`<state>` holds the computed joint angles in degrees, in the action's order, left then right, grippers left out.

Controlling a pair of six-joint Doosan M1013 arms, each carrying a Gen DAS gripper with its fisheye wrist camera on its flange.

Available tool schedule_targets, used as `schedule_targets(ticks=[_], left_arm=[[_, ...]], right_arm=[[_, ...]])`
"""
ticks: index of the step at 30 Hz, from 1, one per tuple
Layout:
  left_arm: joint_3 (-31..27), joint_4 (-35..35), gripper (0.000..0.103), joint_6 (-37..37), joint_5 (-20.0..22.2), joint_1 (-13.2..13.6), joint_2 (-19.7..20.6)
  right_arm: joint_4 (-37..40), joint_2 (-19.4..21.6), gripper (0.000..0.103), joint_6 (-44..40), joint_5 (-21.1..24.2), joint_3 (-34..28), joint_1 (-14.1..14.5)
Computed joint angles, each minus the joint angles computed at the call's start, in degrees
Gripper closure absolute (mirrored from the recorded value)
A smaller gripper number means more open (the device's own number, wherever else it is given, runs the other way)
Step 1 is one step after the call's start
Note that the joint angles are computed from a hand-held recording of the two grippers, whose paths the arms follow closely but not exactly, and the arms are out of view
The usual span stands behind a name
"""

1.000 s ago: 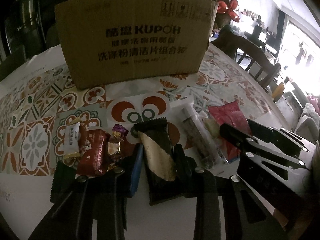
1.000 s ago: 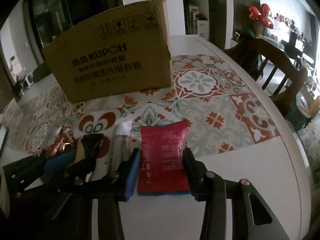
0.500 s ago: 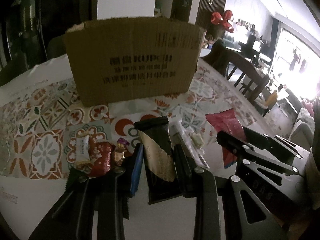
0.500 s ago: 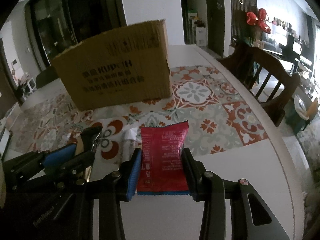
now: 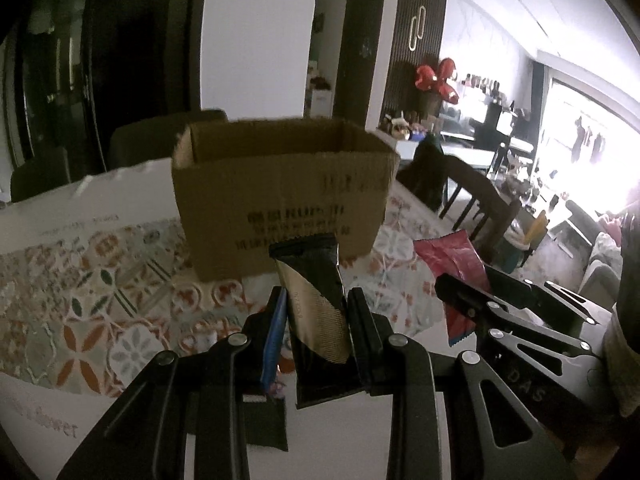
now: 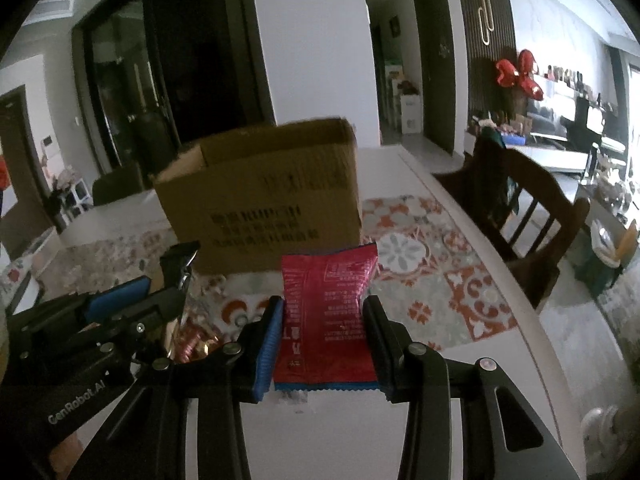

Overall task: Organize snacks
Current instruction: 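Carry both packets up over the cardboard box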

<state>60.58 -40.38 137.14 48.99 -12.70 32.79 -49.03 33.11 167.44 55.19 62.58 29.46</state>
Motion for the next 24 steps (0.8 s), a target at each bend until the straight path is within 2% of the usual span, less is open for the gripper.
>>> schedule_targets(ticks=[16, 24], left_arm=[[-4.6, -4.3, 0.072, 1.6, -4.1, 0.8, 0.9], [-10.2, -3.0, 0.072, 0.2, -4.0, 0.3, 3.5]], right_arm=[[-7.3, 0.6, 0.062, 1.5, -4.1, -3.9, -0.9], [-6.6, 1.8, 0.062, -1.1, -6.6, -7.1, -2.4]])
